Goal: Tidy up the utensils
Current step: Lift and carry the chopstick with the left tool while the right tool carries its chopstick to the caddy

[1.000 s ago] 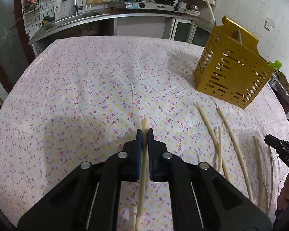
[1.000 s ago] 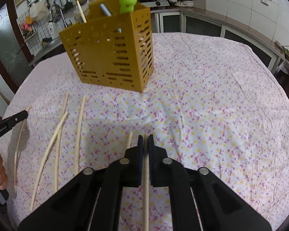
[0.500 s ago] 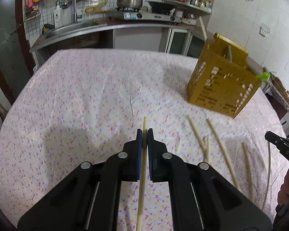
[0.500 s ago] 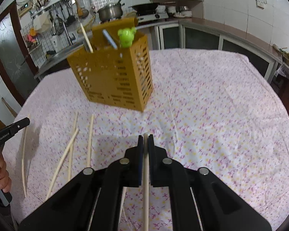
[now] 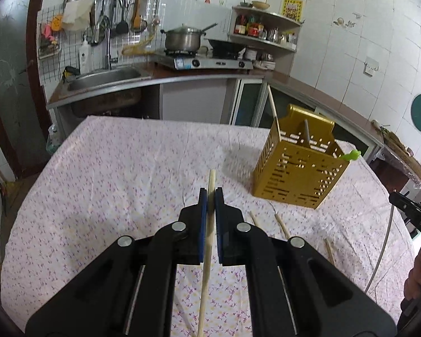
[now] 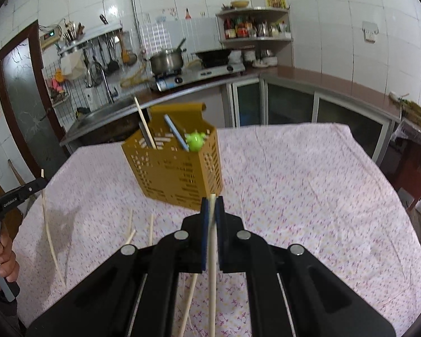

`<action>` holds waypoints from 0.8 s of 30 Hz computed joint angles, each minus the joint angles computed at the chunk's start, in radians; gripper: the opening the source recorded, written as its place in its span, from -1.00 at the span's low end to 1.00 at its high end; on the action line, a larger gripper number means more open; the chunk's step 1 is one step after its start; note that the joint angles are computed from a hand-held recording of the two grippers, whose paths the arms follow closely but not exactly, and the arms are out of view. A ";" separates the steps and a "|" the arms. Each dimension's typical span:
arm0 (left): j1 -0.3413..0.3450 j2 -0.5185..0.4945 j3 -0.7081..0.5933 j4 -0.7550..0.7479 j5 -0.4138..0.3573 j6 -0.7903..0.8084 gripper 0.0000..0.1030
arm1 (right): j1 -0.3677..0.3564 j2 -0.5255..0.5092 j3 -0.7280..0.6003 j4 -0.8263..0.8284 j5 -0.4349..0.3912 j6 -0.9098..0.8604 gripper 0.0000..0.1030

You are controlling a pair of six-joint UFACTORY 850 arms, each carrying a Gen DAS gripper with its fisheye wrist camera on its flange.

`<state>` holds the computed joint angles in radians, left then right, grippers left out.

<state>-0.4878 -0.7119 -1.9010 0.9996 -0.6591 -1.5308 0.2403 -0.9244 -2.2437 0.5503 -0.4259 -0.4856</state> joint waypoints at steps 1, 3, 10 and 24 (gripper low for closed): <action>-0.001 0.002 -0.001 0.004 0.000 -0.004 -0.92 | -0.002 0.010 0.012 0.029 0.008 -0.024 -0.90; -0.004 0.007 0.001 0.021 -0.001 -0.021 -0.92 | -0.004 0.024 0.028 0.048 0.022 -0.046 -0.90; -0.013 0.033 0.022 0.070 -0.002 -0.063 -0.92 | -0.005 0.073 0.086 0.124 0.067 -0.128 -0.90; -0.031 0.054 0.030 0.147 -0.030 -0.093 -0.92 | 0.000 0.128 0.135 0.233 0.130 -0.258 -0.90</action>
<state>-0.5190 -0.6576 -1.8711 1.1464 -0.6886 -1.6237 0.2400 -0.7962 -2.1092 0.7838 -0.2957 -0.7436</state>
